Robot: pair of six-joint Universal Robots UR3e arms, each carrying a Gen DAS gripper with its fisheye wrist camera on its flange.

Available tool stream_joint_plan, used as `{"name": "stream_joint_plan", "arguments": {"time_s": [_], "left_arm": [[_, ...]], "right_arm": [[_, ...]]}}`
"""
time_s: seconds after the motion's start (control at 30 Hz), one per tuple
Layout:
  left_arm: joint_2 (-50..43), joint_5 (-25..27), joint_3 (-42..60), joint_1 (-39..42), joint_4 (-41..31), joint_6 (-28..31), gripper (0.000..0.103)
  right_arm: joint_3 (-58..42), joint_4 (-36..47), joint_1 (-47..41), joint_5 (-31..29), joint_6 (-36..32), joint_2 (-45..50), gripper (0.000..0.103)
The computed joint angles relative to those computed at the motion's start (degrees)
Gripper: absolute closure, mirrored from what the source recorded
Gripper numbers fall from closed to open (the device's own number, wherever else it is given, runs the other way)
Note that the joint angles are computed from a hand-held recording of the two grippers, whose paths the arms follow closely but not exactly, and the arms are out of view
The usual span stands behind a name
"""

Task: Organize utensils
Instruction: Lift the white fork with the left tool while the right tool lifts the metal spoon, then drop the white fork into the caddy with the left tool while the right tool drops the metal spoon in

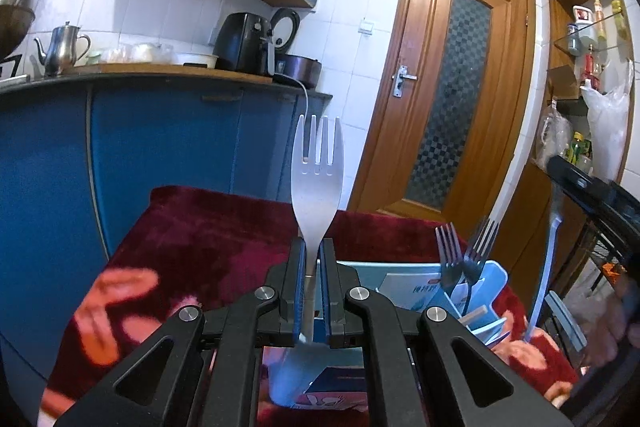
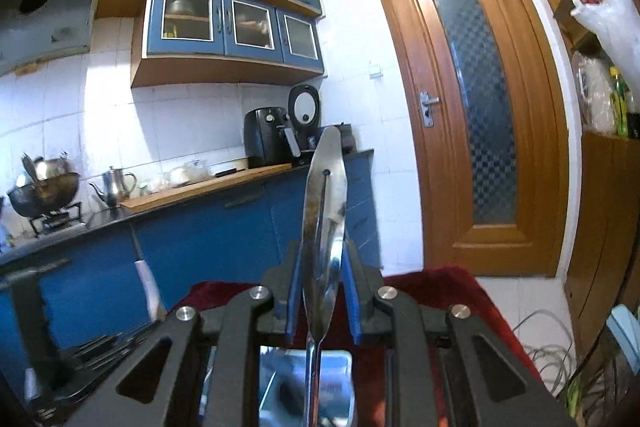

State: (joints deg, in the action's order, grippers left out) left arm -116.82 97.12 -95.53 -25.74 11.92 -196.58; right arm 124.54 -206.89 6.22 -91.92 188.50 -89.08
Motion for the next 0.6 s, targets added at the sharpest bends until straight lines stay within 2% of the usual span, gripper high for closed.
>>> {"name": "stream_joint_plan", "arguments": {"time_s": [0.13, 0.23, 0.6], "left_arm": [[-0.2, -0.8, -1.2, 0.5, 1.5, -0.1, 0.096], [-0.2, -1.0, -1.9, 0.6, 2.6, -0.3, 0.096], [-0.7, -0.1, -2.3, 0.1, 4.0, -0.1, 0.096]], "right_arm": [[-3.3, -5.9, 2.1, -4.6, -2.0, 8.0, 0.082], [-4.1, -7.2, 2.6, -5.2, -2.9, 10.7, 0.082], [-2.6, -6.5, 5.1, -6.5, -7.0, 11.0, 0.081]]}}
